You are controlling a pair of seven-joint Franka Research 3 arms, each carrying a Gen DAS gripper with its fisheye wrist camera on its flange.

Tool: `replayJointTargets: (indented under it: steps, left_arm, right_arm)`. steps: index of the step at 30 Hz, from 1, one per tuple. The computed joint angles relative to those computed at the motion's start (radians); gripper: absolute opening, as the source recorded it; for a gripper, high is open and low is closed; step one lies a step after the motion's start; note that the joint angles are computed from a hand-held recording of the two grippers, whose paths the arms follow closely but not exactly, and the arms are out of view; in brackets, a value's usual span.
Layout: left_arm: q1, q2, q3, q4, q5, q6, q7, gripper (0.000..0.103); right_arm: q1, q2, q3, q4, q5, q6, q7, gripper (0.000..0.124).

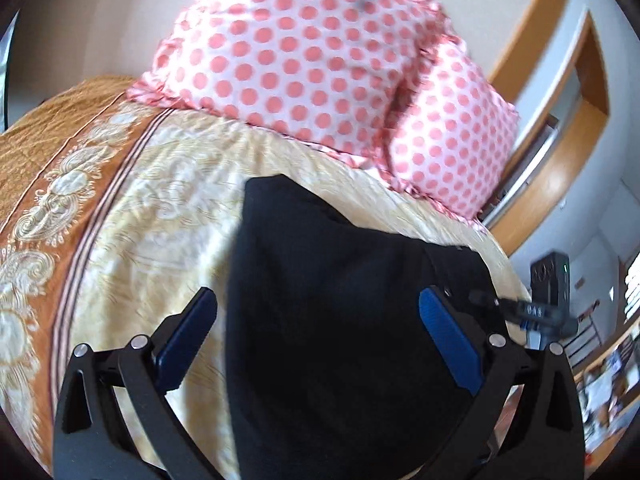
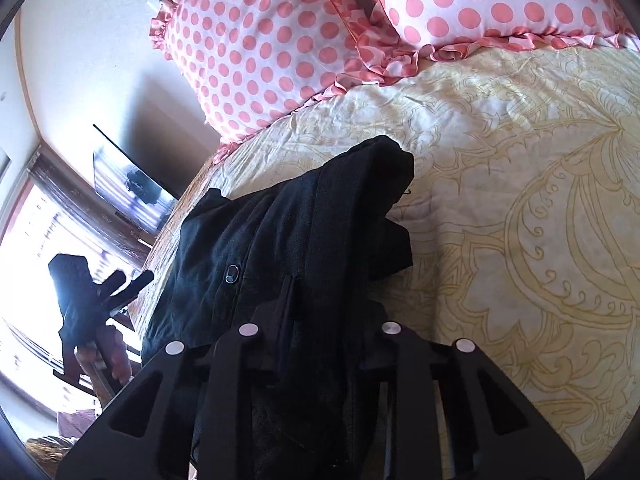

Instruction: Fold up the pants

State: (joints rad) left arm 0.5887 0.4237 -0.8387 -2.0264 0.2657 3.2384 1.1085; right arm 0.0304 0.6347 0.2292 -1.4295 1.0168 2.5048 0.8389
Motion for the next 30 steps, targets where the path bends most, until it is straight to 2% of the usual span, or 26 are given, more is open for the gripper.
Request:
replayJointTargets:
  steps: [2, 4, 6, 7, 12, 13, 14, 15, 17, 20, 22, 26, 30]
  left_arm:
    - [0.070, 0.075, -0.082, 0.056, -0.006, -0.080, 0.034, 0.099]
    - [0.108, 0.164, -0.146, 0.121, -0.036, -0.171, 0.093, 0.092]
    - [0.118, 0.231, -0.180, 0.175, -0.067, -0.250, 0.144, 0.079]
    - [0.111, 0.251, -0.183, 0.196, -0.082, -0.279, 0.161, 0.077]
    - [0.026, 0.218, -0.101, 0.223, -0.108, -0.289, 0.196, 0.072]
    - [-0.012, 0.199, -0.057, 0.231, -0.108, -0.290, 0.184, 0.068]
    - [-0.042, 0.180, -0.018, 0.237, -0.109, -0.297, 0.174, 0.049]
    - [-0.074, 0.162, 0.021, 0.241, -0.108, -0.303, 0.164, 0.025]
    - [-0.084, 0.146, 0.036, 0.233, -0.123, -0.289, 0.186, 0.012]
    - [-0.076, 0.143, 0.024, 0.235, -0.162, -0.272, 0.236, 0.011]
    - [-0.095, 0.139, 0.038, 0.246, -0.177, -0.263, 0.258, 0.010]
    - [-0.159, 0.150, 0.091, 0.308, -0.203, -0.258, 0.288, 0.010]
    - [-0.247, 0.206, 0.161, 0.450, -0.231, -0.284, 0.302, 0.010]
  right_arm:
    - [-0.008, 0.002, 0.007, -0.002, 0.015, -0.005, -0.006, 0.025]
    - [-0.010, 0.002, 0.008, -0.003, 0.022, -0.006, -0.009, 0.025]
    - [-0.011, 0.005, 0.007, 0.000, 0.028, -0.011, -0.004, 0.025]
    - [-0.013, 0.006, 0.008, 0.001, 0.031, -0.014, -0.003, 0.025]
    - [-0.031, 0.020, 0.017, 0.010, 0.066, -0.046, -0.005, 0.025]
    - [-0.037, 0.024, 0.021, 0.013, 0.078, -0.055, -0.006, 0.025]
    - [-0.042, 0.026, 0.025, 0.013, 0.092, -0.059, -0.014, 0.025]
    - [-0.043, 0.023, 0.027, 0.008, 0.103, -0.055, -0.025, 0.025]
    - [-0.046, 0.020, 0.028, 0.005, 0.123, -0.055, -0.035, 0.022]
    - [-0.060, 0.033, 0.035, 0.028, 0.163, -0.083, -0.043, 0.021]
    - [-0.063, 0.041, 0.036, 0.047, 0.178, -0.093, -0.047, 0.020]
    - [-0.056, 0.068, 0.030, 0.110, 0.173, -0.101, -0.032, 0.019]
    - [-0.033, 0.165, 0.021, 0.278, 0.115, -0.096, 0.055, 0.018]
